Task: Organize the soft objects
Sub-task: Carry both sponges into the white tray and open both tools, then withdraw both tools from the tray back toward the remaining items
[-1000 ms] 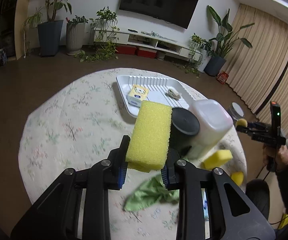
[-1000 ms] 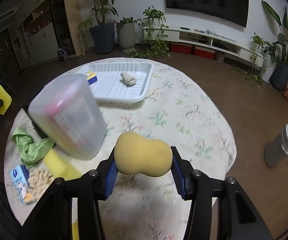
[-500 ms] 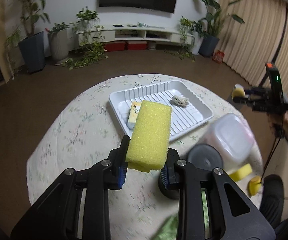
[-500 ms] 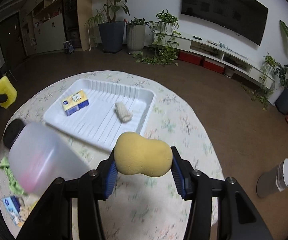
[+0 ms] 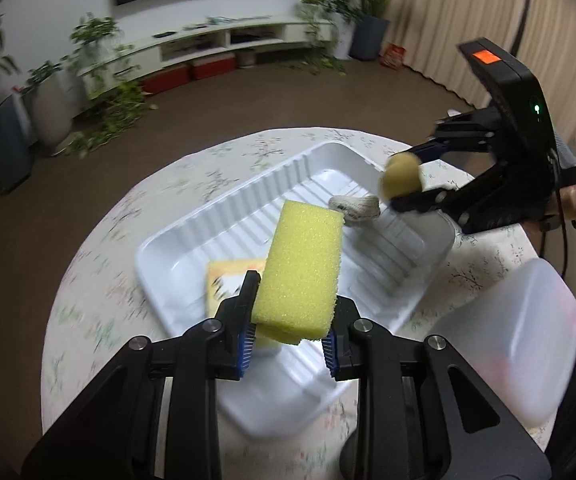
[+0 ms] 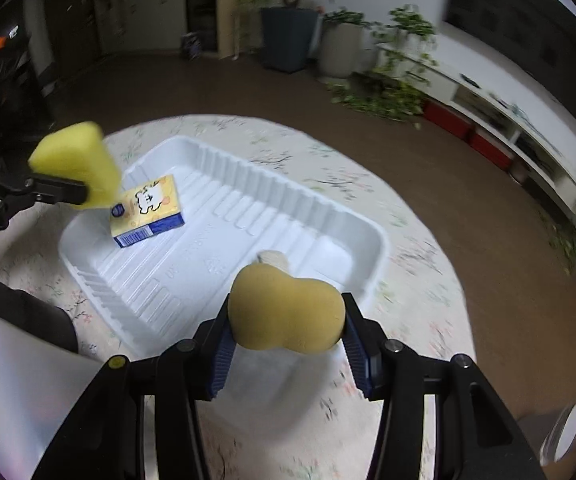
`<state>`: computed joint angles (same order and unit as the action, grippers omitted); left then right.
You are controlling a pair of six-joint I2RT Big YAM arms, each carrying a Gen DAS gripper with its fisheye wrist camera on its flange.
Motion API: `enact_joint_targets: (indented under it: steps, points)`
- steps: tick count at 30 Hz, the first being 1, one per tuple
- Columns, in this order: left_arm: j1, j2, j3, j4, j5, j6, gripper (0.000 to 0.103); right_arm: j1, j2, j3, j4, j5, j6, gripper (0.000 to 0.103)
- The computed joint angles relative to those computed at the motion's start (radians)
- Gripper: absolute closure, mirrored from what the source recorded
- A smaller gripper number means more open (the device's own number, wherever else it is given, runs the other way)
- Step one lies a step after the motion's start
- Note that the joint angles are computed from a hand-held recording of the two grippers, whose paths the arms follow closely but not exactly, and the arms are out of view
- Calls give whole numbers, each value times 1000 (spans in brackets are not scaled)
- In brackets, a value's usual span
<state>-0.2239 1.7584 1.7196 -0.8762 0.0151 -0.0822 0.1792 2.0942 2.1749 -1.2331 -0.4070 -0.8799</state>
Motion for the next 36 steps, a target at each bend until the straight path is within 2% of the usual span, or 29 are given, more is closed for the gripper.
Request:
enact_joint_targets:
  steps: [4, 10, 15, 19, 20, 22, 24, 27, 29, 30, 36]
  points:
    - [-9, 67, 69, -19, 38, 40, 78, 28, 26, 9, -15, -15, -55, 51]
    - [-28, 125, 106, -64, 21, 76, 78, 47, 36, -15, 1, 1, -93, 51]
    - [-36, 153, 125, -93, -5, 73, 76, 49, 33, -32, 19, -4, -92, 50]
    - [-32, 162, 131, -102, -21, 42, 75, 52, 14, -69, 53, 4, -93, 47]
    - [-31, 165, 134, -106, -24, 37, 73, 51, 12, -72, 56, 2, -89, 46]
    - [-30, 160, 125, -99, -29, 31, 54, 51, 3, -88, 76, 9, -83, 46]
    - [-30, 150, 111, -83, -33, 29, 43, 51, -9, -108, 98, 18, -85, 45]
    - [-26, 133, 97, -68, -34, 14, 37, 49, -23, -123, 115, 19, -84, 41]
    - [-22, 114, 82, -54, -36, -1, 33, 45, -30, -128, 123, 9, -81, 29]
    - [-19, 109, 79, -50, -37, -4, 31, 42, -37, -133, 131, 3, -82, 27]
    - [-4, 15, -3, 0, -50, -44, 19, 14, -66, -130, 131, -40, -89, 18]
